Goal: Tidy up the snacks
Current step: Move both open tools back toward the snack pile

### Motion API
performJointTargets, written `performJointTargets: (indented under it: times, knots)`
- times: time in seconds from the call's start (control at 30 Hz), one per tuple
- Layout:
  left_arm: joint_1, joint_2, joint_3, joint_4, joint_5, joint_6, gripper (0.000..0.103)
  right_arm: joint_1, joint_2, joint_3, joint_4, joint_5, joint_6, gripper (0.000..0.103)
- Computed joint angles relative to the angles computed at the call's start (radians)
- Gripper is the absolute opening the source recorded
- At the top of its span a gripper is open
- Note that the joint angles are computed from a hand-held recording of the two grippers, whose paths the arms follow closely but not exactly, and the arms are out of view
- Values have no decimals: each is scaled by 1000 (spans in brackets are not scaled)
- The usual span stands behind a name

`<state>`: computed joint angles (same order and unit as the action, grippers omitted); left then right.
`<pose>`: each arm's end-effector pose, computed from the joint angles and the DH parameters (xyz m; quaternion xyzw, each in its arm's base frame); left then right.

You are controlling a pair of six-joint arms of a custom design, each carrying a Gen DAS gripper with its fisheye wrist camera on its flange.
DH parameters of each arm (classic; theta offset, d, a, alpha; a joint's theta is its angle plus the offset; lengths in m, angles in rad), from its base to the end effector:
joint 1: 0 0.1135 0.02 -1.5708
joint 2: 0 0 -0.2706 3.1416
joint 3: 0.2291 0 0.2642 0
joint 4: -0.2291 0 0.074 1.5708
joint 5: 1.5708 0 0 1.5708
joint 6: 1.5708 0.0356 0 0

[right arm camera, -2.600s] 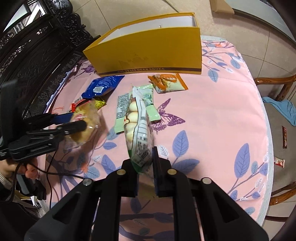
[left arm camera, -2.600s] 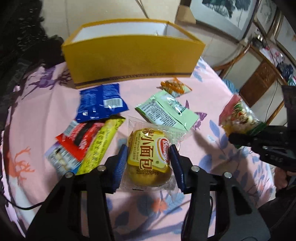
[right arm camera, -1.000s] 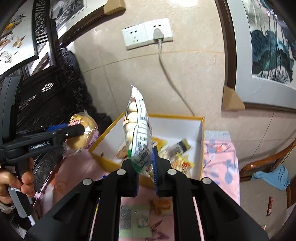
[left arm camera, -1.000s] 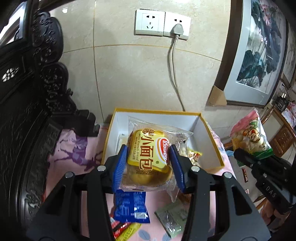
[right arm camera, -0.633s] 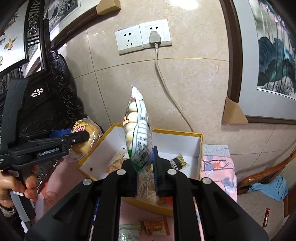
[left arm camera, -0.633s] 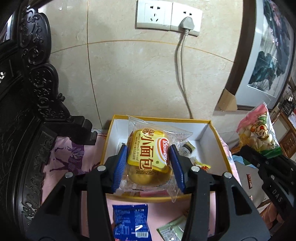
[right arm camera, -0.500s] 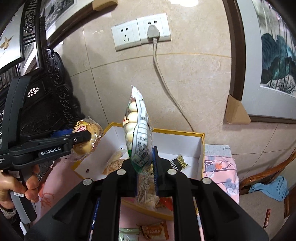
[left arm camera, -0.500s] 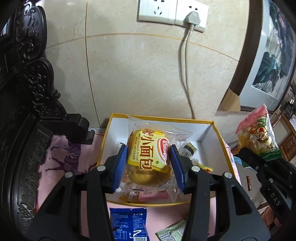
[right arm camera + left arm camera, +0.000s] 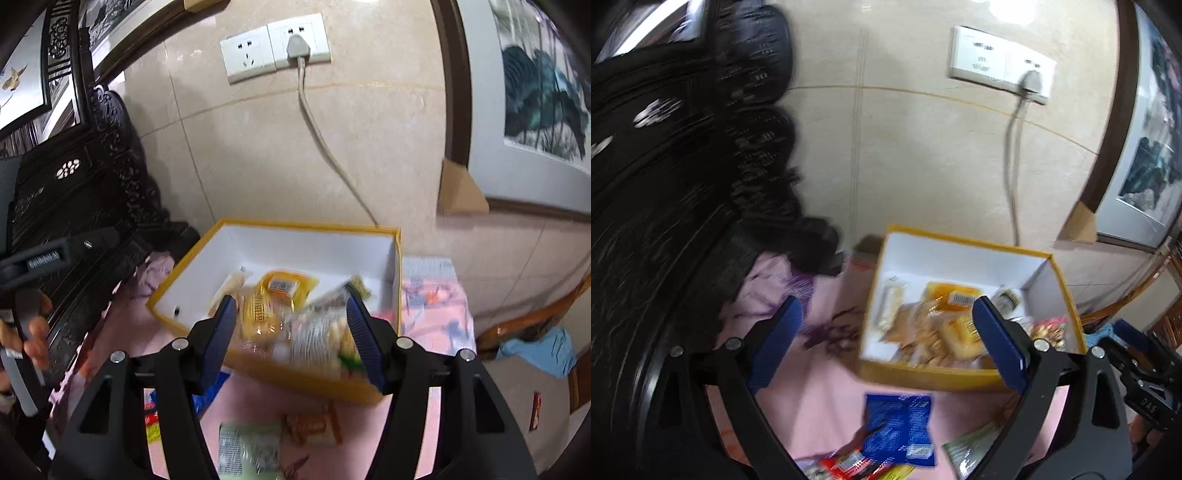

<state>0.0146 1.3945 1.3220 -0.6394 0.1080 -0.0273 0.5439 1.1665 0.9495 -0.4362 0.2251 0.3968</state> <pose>0.3164 0.0008 0.3496 0.0035 0.9081 -0.0517 0.4154 0.2301 0.1298 0.2994 -0.0159 0.8922 0.1097 0.4379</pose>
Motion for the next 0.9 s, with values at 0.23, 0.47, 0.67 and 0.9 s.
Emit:
performJointTargets:
  times: [0.23, 0.47, 0.67, 0.9]
  knots:
    - [175, -178, -196, -44, 53, 60, 95, 173, -108, -149, -92, 34, 207, 63]
    - [349, -353, -409, -133, 152, 227, 95, 383, -93, -259, -119, 73, 410, 63]
    - [452, -451, -503, -229, 207, 354, 95, 389, 39, -270, -56, 46, 415, 80]
    - [546, -496, -539, -292, 270, 408, 95, 321, 302, -152, 30, 37, 254, 98]
